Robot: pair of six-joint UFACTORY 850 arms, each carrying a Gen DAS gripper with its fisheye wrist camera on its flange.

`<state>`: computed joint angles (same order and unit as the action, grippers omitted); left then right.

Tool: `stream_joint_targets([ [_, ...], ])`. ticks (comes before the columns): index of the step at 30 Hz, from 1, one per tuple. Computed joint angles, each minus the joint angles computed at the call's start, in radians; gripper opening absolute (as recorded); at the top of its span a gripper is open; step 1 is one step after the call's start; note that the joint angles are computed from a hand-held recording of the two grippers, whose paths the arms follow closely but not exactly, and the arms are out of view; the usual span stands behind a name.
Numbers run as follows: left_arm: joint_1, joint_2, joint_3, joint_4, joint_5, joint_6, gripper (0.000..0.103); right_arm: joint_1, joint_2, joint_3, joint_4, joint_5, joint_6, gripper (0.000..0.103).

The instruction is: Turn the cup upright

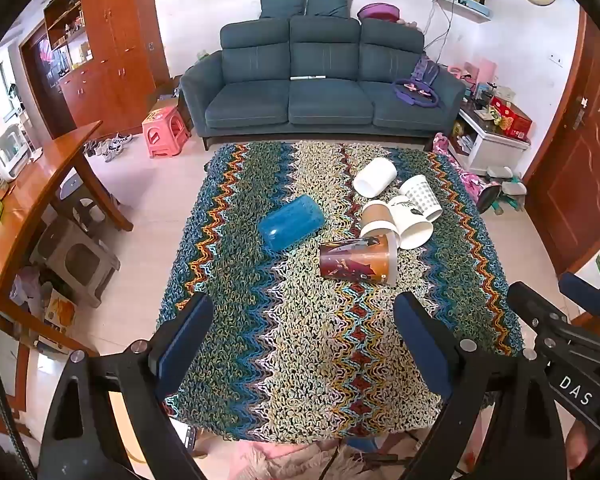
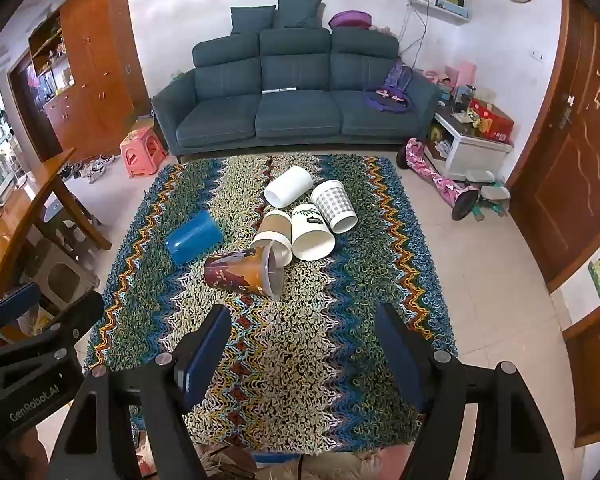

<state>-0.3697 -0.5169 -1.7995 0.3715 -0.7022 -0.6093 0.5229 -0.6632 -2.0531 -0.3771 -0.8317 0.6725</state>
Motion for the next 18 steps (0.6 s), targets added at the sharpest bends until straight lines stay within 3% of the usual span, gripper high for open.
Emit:
stream_joint_targets([
  [18,-0.001,0.003,0.003,0.004,0.002,-0.007,0.093,0.002,-0.002,0.000,0.009,-0.003,0.000,0.075],
])
